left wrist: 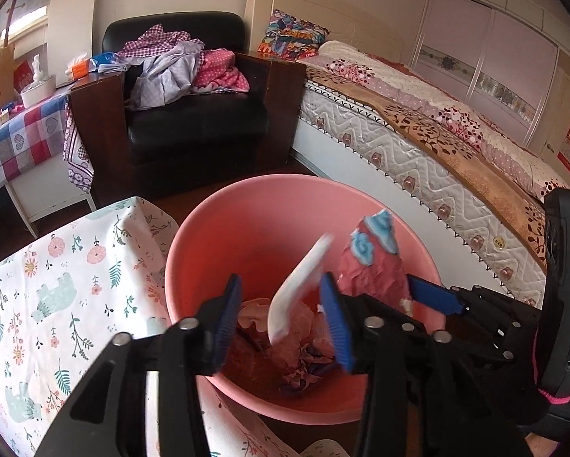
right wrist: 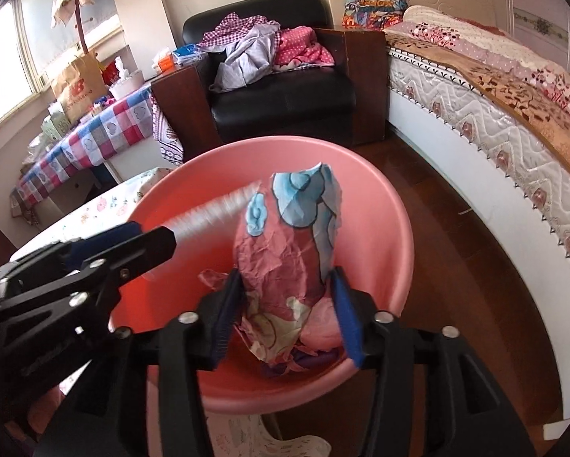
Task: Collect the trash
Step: 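Carry both items over the pink bucket and open both tools to drop them, then move both open tools back over the table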
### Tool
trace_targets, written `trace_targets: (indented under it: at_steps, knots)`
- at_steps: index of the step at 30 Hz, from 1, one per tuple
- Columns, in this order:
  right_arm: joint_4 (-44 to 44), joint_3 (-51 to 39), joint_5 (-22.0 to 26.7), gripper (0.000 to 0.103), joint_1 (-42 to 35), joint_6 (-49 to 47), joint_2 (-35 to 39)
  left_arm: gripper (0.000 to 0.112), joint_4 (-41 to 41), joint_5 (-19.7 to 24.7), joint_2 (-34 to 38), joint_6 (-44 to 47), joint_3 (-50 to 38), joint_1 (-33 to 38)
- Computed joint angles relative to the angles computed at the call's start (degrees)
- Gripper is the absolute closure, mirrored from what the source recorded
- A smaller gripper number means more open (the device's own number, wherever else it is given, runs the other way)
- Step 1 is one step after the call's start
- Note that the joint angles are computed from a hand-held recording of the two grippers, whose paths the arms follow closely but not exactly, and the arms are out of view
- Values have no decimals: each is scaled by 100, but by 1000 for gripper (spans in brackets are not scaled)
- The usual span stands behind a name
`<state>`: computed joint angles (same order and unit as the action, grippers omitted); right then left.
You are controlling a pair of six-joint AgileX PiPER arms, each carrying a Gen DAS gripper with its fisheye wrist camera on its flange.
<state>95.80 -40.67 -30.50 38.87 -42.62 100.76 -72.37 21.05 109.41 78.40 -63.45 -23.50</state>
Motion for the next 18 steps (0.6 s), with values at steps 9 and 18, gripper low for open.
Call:
trace_targets:
  at_steps: [9, 18]
  knots:
    - [126, -14, 19, 46, -1, -37, -37, 61, -106, 25, -170, 161, 129, 21]
    - [-10, 203, -242, 46, 379, 425, -327, 59, -608, 51, -627, 671, 556, 101]
